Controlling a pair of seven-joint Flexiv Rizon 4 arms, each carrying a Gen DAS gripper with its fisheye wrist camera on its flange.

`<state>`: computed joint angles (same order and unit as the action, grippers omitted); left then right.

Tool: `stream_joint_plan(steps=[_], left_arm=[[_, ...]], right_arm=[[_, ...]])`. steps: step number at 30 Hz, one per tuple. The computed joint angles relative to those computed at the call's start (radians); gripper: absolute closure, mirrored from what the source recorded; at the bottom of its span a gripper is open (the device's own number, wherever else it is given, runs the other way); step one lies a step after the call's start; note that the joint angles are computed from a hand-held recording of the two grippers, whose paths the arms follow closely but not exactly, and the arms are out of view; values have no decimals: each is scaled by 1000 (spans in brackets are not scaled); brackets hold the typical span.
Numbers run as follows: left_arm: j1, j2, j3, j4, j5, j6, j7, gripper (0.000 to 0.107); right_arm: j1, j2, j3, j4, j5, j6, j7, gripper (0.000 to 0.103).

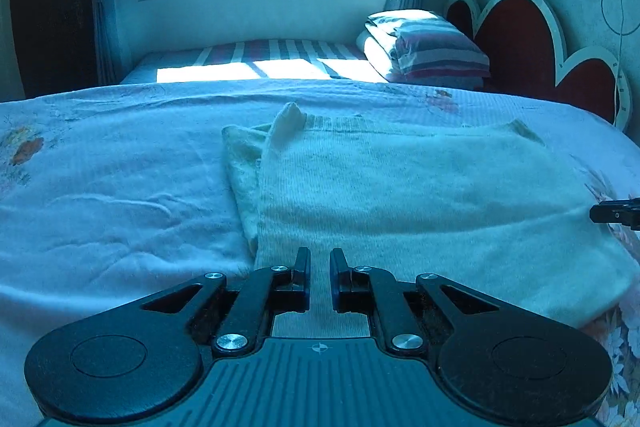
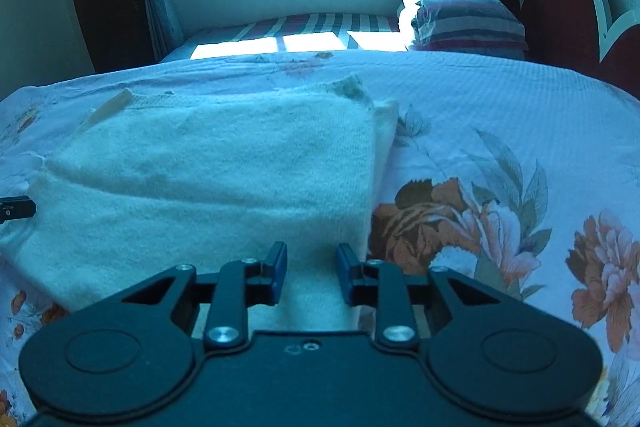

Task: Fold small clothes
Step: 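Grasp the folded sweater edge with both grippers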

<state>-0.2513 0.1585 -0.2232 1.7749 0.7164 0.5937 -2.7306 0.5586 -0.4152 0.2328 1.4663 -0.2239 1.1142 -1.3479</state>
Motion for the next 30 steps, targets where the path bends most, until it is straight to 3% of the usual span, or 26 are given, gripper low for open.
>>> stream_joint_plan(steps=[2, 9, 15, 17, 18, 19, 22, 26, 27, 28, 30], left_arm=[[24, -32, 27, -25, -12, 31, 41, 98], [66, -187, 117, -139, -45, 131, 135, 97], [29, -258, 179, -204, 6, 120, 62, 97], [28, -274, 192, -211, -8, 125, 84, 97], [27, -282, 198, -217, -8, 127, 100, 97], [25, -288, 204, -221, -9, 130, 109, 98], [16, -307, 217, -237, -5, 123, 125, 98], [-16, -312, 225, -272, 40, 99, 143, 98], [-27, -304, 226, -271, 78, 120, 128, 98], [-27, -309, 222, -282, 77, 114, 154, 98], [-4, -339, 217, -296, -20, 102, 239, 97]], right_arm=[[-4, -38, 0, -60, 5, 5, -17, 76], [25, -292, -24, -468, 17, -121, -83, 76], [50, -470, -37, -760, 77, -220, -114, 75], [50, -492, -30, -800, 110, -240, -138, 78], [46, -495, -23, -809, 131, -245, -151, 92], [44, -495, -20, -813, 148, -251, -165, 96], [56, -482, -67, -775, 141, -224, -155, 96], [56, -495, -73, -810, 141, -271, -148, 93], [62, -483, -88, -793, 135, -242, -135, 87], [62, -465, -93, -758, 135, -188, -134, 87], [51, -451, -63, -729, 142, -123, -185, 82]])
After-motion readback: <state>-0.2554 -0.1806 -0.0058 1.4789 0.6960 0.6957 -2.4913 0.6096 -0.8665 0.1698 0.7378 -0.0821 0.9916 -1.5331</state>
